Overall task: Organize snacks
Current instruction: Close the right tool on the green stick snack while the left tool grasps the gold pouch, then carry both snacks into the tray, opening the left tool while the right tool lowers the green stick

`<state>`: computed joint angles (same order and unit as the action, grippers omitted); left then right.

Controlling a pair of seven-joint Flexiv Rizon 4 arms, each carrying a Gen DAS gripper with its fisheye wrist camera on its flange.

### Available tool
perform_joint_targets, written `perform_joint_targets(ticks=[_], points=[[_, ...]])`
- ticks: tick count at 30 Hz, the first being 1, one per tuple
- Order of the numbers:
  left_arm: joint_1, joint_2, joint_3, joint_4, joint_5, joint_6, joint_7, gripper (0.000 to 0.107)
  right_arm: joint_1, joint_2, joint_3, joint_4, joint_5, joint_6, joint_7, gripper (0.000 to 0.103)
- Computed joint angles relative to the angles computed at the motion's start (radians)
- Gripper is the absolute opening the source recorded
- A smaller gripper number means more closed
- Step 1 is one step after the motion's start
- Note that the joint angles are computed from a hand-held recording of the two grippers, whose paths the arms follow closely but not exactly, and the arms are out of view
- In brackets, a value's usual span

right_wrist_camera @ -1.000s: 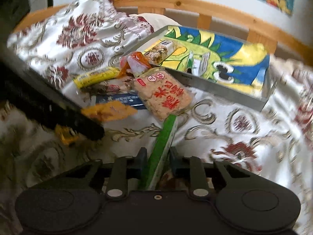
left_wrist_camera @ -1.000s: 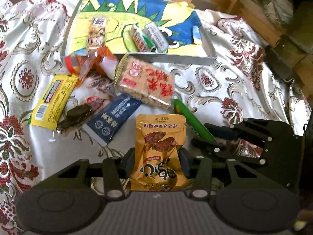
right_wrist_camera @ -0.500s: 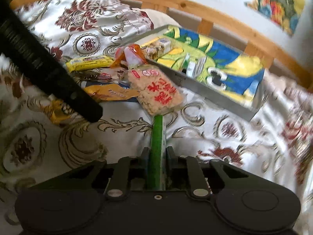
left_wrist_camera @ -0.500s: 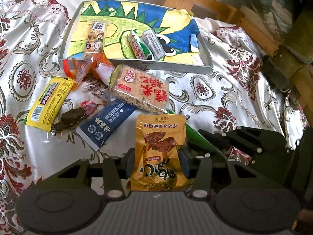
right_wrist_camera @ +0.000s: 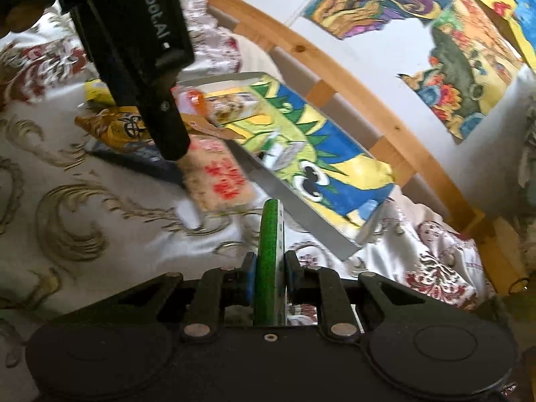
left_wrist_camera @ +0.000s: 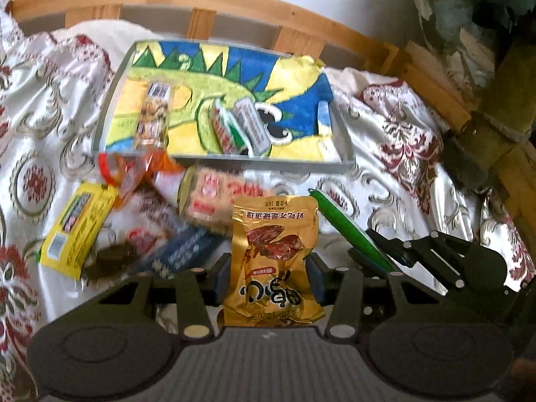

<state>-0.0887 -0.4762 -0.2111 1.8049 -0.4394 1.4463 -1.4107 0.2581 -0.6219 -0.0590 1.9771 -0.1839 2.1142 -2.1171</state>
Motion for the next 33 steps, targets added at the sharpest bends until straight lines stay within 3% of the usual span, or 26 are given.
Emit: perform_joint_targets(ticks=[7, 14, 21, 23, 28, 33], points=[[-0.012, -0.08, 0.03, -0.123, 0.026, 0.034, -0.033, 0.051, -0.037, -0.053, 0.017, -0.108, 0.002, 0.049, 0.062, 0.018], [-0.043, -0.211, 0.151, -0.358, 0.098, 0.0, -0.119, 0.051, -0.096, -0.223, 0.06, -0.413, -0.112, 0.038, 0.211, 0.018], [-0.034, -0.388, 0.192, -0.622, 0.135, -0.031, -0.189, 0.051, -0.126, -0.396, 0.115, -0.764, -0.247, -0.133, 0.426, 0.018], [-0.031, -0.442, 0.194, -0.699, 0.14, -0.04, -0.204, 0.051, -0.154, -0.435, 0.176, -0.845, -0.308, -0.206, 0.485, 0.018], [-0.027, -0.553, 0.199, -0.853, 0.16, -0.07, -0.232, 0.051, -0.17, -0.497, 0.266, -0.981, -0.336, -0.371, 0.545, 0.018], [-0.021, -0.609, 0.179, -0.926, 0.172, -0.112, -0.228, 0.051, -0.161, -0.521, 0.308, -1.047, -0.267, -0.51, 0.53, 0.019]])
